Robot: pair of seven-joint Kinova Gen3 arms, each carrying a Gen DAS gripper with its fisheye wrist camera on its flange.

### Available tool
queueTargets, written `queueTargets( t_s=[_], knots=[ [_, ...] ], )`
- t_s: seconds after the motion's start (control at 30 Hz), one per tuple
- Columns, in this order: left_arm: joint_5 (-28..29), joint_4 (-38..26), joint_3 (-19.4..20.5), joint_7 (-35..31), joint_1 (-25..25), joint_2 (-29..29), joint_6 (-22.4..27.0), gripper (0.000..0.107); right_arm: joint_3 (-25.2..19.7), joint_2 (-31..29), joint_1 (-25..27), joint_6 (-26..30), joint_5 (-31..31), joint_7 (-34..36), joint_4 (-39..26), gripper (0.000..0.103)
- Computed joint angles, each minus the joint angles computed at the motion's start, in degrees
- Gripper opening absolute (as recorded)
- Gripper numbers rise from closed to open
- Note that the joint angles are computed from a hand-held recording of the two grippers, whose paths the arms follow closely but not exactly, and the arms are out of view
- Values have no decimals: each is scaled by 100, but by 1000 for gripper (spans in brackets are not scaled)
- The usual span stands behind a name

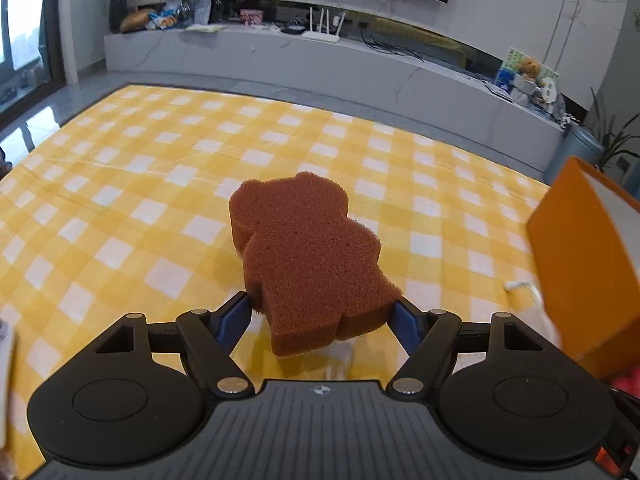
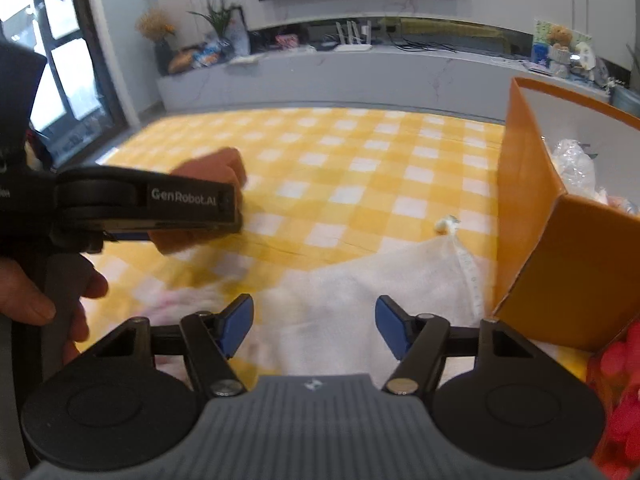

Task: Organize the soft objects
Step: 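Grasp the pink-and-white crocheted puff with the right gripper while the left holds the sponge, then carry the sponge and crocheted puff over the orange box with both grippers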

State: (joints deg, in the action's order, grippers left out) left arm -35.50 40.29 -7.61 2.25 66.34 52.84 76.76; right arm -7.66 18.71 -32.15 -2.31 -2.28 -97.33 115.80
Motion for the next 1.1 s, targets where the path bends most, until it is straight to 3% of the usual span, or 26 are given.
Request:
queueTargets(
  t_s=[0.17, 0.27, 0.33, 0.43, 0.5, 0.6, 0.8, 0.9, 1.1],
  knots=[
    [-173, 565, 10, 194, 283, -442, 52, 84, -1327, -106, 919, -85, 863, -913, 202, 76],
    [-340, 880, 374, 306, 227, -686, 150, 84, -1777, 16, 1095, -50, 786, -756, 178, 78],
    [-388, 1230, 489, 620, 215, -857, 19, 84, -1546, 98, 737, 70, 431, -315, 78, 83],
    [-233, 1961, 3, 1319, 495, -1163, -648, 84, -826, 236, -59, 261, 359, -127, -114, 85],
    [-418, 2340, -70, 1767, 609, -1310, -1005, 84, -555, 319, -337, 266, 345, -58, -171, 81],
    [-766, 2367, 352, 1936, 419, -1300, -934, 84, -566, 399, -328, 310, 272, -24, -214, 67],
    [-843, 2615, 532, 1957, 280, -1411, -1295, 84, 81, 226, -1009, 197, 257, 65, -62, 41],
    [-912, 2617, 533, 1946, 312, -1406, -1308, 84, 563, 17, -1436, 57, 179, 97, 85, 38],
    [-1309, 2522, 444, 2087, 580, -1389, -1165, 84, 1002, -672, -1630, -124, -225, 288, 571, 38]
  ],
)
